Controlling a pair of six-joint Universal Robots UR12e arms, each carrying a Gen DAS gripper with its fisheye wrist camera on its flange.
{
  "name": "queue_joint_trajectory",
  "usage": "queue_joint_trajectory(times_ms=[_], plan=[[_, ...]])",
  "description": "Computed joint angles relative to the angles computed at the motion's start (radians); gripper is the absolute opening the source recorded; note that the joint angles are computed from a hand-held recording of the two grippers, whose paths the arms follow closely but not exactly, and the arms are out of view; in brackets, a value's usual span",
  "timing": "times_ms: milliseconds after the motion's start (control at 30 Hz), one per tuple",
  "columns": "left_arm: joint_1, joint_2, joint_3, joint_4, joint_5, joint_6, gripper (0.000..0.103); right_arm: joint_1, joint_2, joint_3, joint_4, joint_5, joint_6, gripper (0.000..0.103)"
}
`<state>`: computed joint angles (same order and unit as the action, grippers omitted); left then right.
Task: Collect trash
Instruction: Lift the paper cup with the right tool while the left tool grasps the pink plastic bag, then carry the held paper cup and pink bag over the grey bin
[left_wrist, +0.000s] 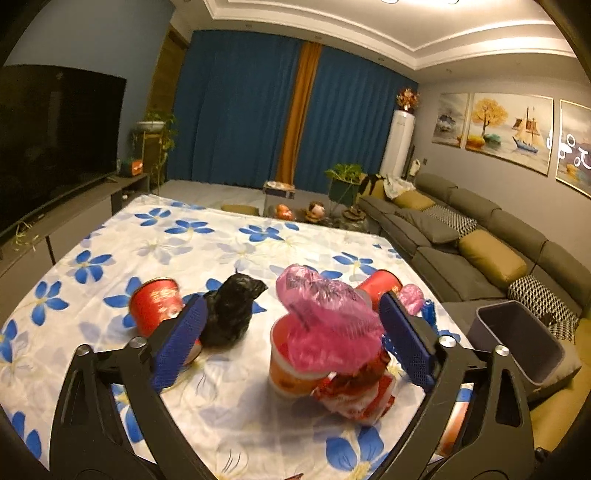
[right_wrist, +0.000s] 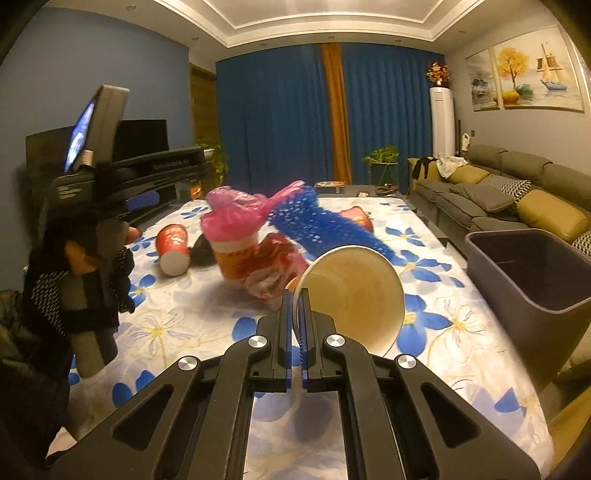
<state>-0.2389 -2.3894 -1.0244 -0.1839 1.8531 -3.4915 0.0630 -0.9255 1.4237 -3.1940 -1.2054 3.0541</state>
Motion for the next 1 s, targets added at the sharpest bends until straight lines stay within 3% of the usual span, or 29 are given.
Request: queue_joint_trajectory(times_ms=[133,333,433,500,600,1000], plan=[[0.011,-0.025,0.05,-0.072,-0.063,0.002,0.078,-0.003,0.008,-0.013,-0.013,-0.032,0.007,0.004],[0.032,-0.037,0.062,-0.114,-0.185,-0.011,0.04,-0.01,0.024,-0.042,-0.01,-0.069,0.038,0.004],[0.034,-0.035,0.054,-0.1,-0.204,-0.006,0.024,-0.013,0.028,-0.051,-0.009,-0.078,0.049,0.004],[0.033,-0.032,0.049,-0.094,-0.212,-0.009,0.007,-0.014,0.031,-0.056,-0.011,-0.086,0.056,0.004],[0.036,-0.023,0.033,-0.065,-0.231,-0.017,0.001,-0.015,0.031,-0.055,-0.021,-0.091,0.063,0.004],[0.033,0.039,-0.046,0.099,-0.225,-0.012,0.0,-0.023,0.025,-0.047,-0.059,-0.1,0.082,0.004]])
